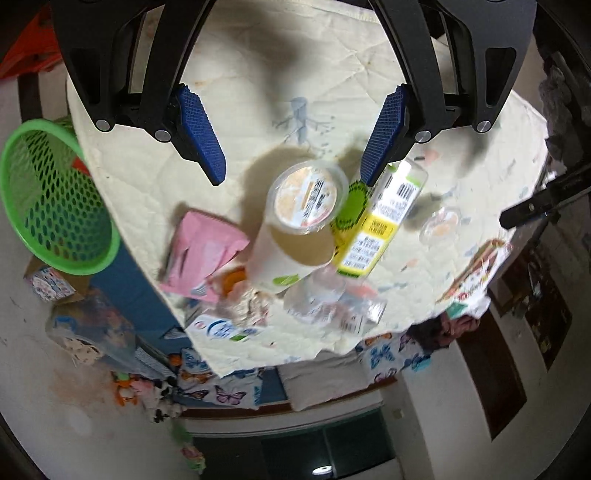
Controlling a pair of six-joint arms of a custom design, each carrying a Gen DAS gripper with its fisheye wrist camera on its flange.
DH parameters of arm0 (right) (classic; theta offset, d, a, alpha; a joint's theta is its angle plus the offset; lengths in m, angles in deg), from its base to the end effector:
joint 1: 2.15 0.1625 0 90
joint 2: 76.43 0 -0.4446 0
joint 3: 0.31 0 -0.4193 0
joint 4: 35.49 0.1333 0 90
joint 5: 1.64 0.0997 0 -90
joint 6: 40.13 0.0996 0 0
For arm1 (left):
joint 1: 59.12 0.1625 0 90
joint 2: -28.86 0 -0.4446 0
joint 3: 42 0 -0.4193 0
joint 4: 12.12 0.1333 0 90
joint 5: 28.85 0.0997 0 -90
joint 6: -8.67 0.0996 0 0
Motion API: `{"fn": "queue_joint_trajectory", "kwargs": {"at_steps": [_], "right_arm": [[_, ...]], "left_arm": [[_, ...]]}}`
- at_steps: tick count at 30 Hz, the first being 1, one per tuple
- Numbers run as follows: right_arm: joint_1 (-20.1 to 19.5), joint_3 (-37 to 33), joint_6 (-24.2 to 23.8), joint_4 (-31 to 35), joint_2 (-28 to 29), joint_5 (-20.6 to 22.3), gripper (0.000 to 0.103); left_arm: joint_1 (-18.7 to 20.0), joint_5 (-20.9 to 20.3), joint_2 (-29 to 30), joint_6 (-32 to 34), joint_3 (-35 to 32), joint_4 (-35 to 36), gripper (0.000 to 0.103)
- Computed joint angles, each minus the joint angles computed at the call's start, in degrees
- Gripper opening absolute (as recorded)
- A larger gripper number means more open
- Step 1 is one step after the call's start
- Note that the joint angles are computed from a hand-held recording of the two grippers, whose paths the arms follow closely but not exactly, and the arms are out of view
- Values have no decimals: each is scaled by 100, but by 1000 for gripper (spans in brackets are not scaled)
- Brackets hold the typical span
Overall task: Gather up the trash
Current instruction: 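Return both tools to the mattress and grasp the clear lidded cup with the right tool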
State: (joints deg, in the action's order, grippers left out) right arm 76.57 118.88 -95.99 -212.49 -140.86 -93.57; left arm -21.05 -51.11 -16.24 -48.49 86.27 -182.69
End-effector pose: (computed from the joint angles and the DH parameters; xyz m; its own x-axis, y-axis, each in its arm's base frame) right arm 0.0157 -0.5856 0.1901 -0.6850 -0.5669 0.4575 -0.7155 0.6419 -0.2758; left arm -0.2243 -0.4621 0.0189 -0.7695 -0.3418 -0.5395 0.2580 0.6064 -0.7522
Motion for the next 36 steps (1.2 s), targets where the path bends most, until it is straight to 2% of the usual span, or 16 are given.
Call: {"fn": "queue_joint_trajectory", "kwargs": {"at_steps": [8,17,25,27,36], "right_arm": [[103,-116,-230,-189,399,-366,71],[174,-324,-399,-255,729,-535,71],[239,-449,-471,-419,940,-645,70],[236,-492,-413,-394,966,-644,68],[227,-486,-341,-432,958,-600,65]], "left_arm": [[110,-154,-9,-47,148,-247,78],[248,-264,32,299,74,-460,78],[398,-363,43,484,9,-489,78],[432,-380,60,551,-19,-477,78],[620,-470,184,1128,-245,-549,80]]}}
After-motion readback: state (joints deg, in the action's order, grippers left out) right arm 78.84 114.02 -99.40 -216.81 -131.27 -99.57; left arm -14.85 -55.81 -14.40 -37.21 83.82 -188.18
